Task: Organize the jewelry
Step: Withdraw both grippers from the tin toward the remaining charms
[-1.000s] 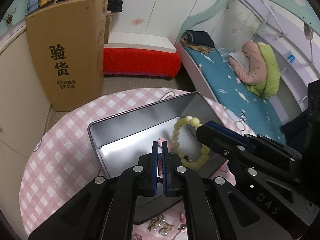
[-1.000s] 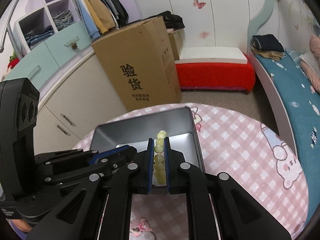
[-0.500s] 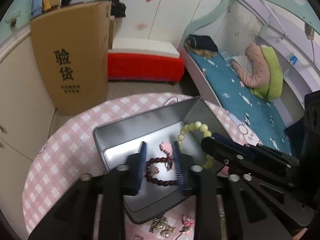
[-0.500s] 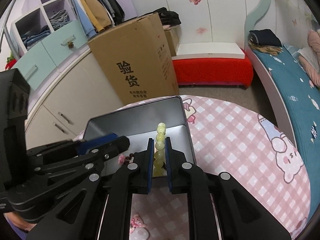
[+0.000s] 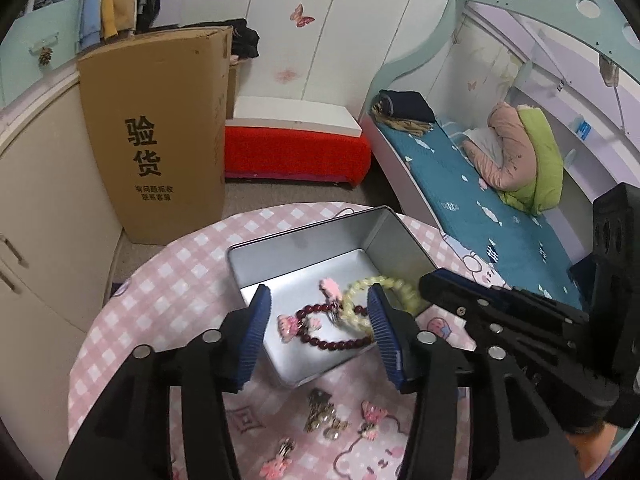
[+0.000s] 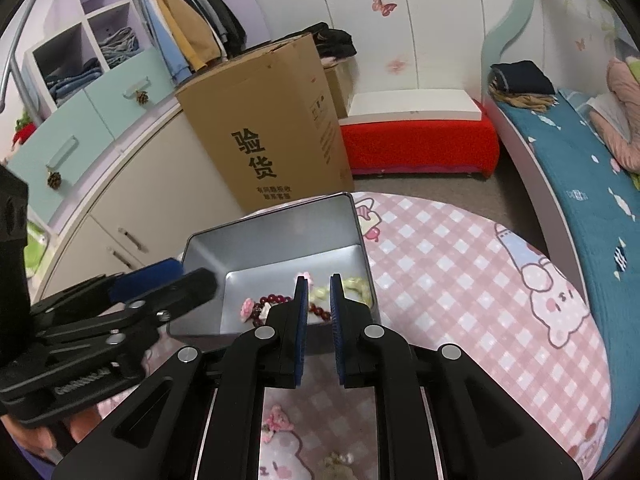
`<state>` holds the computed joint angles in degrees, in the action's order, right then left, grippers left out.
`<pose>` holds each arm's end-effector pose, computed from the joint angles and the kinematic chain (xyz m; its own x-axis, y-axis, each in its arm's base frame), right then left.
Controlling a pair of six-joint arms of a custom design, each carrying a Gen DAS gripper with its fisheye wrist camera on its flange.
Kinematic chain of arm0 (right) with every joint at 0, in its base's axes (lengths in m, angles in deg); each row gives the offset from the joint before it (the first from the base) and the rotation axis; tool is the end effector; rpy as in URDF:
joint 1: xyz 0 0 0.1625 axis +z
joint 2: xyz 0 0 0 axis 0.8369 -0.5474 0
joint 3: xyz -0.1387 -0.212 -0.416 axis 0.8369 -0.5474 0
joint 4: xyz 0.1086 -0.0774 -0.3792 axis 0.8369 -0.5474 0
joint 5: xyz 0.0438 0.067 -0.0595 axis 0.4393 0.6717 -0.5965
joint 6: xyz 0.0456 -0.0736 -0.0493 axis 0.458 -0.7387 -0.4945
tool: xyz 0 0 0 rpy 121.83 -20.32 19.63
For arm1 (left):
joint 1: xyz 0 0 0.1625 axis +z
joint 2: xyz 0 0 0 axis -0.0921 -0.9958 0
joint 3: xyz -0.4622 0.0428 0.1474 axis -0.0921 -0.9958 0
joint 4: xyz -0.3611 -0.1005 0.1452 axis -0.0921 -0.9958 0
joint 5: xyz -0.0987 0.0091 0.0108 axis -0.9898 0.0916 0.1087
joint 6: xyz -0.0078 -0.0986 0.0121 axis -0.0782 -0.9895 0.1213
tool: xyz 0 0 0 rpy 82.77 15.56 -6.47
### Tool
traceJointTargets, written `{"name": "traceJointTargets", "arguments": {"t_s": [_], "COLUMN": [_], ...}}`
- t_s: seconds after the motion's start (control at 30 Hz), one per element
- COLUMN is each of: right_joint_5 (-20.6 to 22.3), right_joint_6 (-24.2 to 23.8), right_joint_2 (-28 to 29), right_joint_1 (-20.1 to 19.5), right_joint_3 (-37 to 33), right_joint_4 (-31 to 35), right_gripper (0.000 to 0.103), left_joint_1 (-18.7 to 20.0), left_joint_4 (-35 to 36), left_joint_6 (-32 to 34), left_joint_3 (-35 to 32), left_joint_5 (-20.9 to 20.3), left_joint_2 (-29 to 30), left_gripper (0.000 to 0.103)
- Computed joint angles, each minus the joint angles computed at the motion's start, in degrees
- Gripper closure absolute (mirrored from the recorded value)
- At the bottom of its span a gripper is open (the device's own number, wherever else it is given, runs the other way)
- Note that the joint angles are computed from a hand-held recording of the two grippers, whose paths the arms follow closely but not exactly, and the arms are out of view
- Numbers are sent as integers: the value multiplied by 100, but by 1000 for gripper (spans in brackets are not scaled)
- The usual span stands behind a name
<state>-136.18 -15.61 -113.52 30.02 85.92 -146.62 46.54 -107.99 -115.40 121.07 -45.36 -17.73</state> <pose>0.0860 -0.6026 0.1937 -0.7977 -0.4370 0.4155 -0.5787 0.7485 -0.3239 -0.2870 -0.5331 0.0280 -0.8487 -0.0666 -0.5247 0.3093 0.7422 -0.5946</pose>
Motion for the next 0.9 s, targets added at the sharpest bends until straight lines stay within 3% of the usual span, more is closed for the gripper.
{"name": "traceJointTargets", "arguments": {"t_s": [0.07, 0.23, 0.37, 0.5, 0.73, 0.9], "right_joint_5": [64, 156, 295, 413, 415, 371], "right_joint_6": [-26, -250, -412, -522, -621, -613], "right_joint_2": [-103, -435, -718, -945, -1146, -1146], "right_joint_1": [-27, -64, -127, -246, -451, -569], "right_joint_3": [137, 544, 900, 1250, 1657, 1750], "right_joint_4": [-165, -507, -834, -1151, -1561, -1587], "right_gripper": [53, 52, 45, 43, 40, 40], "left_joint_1": [-110, -509, -895, -1215, -1333, -1274], "left_joint_4": [-83, -52, -153, 295, 505, 421], "left_joint_6": [-106, -606, -1073, -1884, -2524, -2586], "left_joint_3": [173, 728, 1170, 1520, 1775, 1821], "left_joint_5": [160, 636, 1051, 1378, 1212, 1011], "left_joint_2": [-58, -314, -455, -524, -414, -307], "left_gripper": [46, 41, 35, 29, 29, 29]}}
